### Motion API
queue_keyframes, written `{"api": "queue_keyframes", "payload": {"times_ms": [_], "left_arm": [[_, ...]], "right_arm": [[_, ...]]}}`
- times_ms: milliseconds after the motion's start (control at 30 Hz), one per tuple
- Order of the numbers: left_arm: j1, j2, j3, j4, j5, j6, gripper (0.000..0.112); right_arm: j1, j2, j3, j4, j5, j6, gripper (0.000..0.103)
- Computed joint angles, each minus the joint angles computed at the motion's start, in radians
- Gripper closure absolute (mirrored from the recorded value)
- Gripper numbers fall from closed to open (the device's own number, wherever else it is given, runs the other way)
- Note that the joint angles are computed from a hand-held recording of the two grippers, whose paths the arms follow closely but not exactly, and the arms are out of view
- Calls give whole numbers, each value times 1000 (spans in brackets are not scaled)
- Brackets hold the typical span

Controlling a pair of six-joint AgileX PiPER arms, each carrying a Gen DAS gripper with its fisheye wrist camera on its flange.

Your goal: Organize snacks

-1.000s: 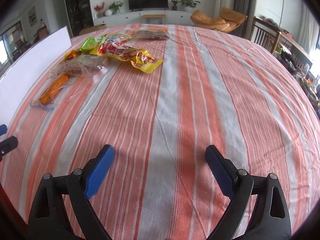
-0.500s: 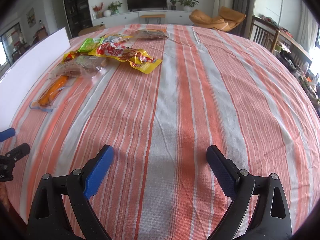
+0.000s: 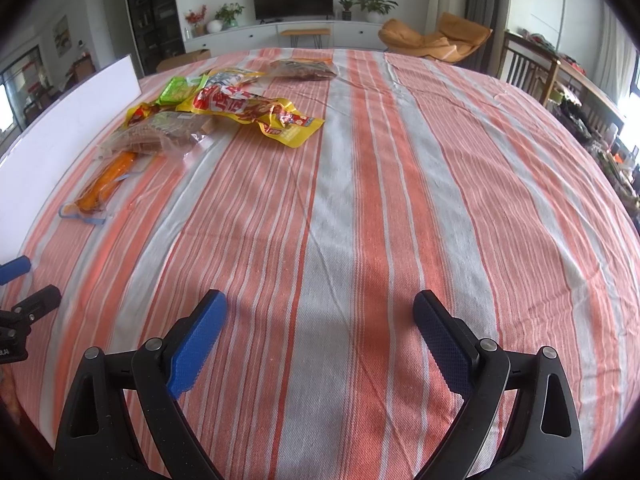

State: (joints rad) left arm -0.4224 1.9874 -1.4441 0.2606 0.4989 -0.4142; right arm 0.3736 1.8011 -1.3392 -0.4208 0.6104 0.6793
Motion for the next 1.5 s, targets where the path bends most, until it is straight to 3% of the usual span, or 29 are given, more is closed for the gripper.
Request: {"api": "queue_keyframes", "payload": {"times_ms": [1300,1500], "left_arm": [[0,1,1,-2,-2,3,9],[14,4,-19,-81,26,113,9]], "right_arm": [[1,1,-2,-2,0,2,7],[1,2,-2,-1,1,2,7]]}}
